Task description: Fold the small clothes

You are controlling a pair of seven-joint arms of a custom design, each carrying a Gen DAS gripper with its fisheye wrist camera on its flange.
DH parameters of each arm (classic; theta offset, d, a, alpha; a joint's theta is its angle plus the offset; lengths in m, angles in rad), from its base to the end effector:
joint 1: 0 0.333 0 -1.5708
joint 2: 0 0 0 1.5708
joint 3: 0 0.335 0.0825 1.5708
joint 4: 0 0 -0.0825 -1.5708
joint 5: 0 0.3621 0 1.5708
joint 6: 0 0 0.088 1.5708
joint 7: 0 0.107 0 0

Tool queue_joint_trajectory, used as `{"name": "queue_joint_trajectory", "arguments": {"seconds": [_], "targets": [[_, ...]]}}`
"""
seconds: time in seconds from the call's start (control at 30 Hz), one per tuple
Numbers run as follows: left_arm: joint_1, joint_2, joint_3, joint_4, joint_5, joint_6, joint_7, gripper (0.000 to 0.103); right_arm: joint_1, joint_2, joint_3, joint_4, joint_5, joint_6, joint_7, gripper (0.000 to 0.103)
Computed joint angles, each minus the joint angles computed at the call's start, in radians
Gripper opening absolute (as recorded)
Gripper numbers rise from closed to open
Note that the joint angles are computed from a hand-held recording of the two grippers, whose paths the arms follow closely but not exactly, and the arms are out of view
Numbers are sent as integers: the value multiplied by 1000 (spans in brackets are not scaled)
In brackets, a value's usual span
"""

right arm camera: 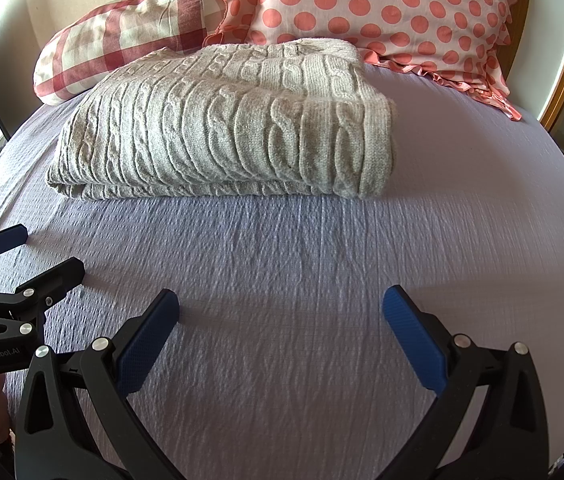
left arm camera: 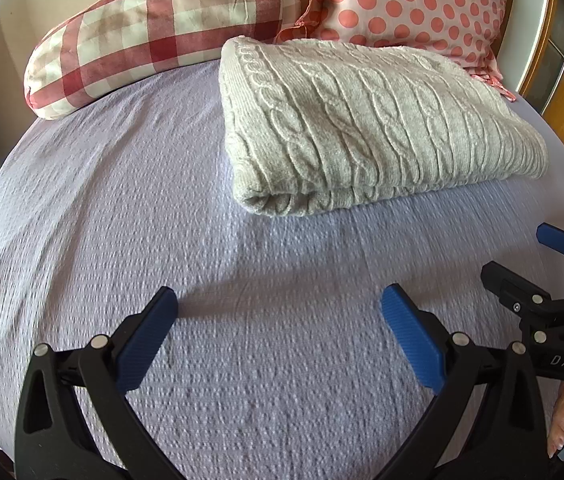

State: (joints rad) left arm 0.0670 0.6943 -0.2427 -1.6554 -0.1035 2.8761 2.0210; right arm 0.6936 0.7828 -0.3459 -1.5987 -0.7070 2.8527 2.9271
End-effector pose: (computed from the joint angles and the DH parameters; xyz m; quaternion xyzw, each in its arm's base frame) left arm 0.7184 -0.0860 0.3035 -0.5158 0.8092 -0.2346 0.1551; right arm 0.6465 0.3266 0.2581 -0.5901 0.7292 -0.2619 0.2268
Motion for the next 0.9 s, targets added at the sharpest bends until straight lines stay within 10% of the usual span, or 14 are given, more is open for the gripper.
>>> {"name": "queue_joint_trajectory", "arguments": {"seconds": [0.9], "targets": [[6, 5, -7, 2, 0, 4, 8, 101, 3, 1, -4, 0, 6, 2, -3, 102]]}}
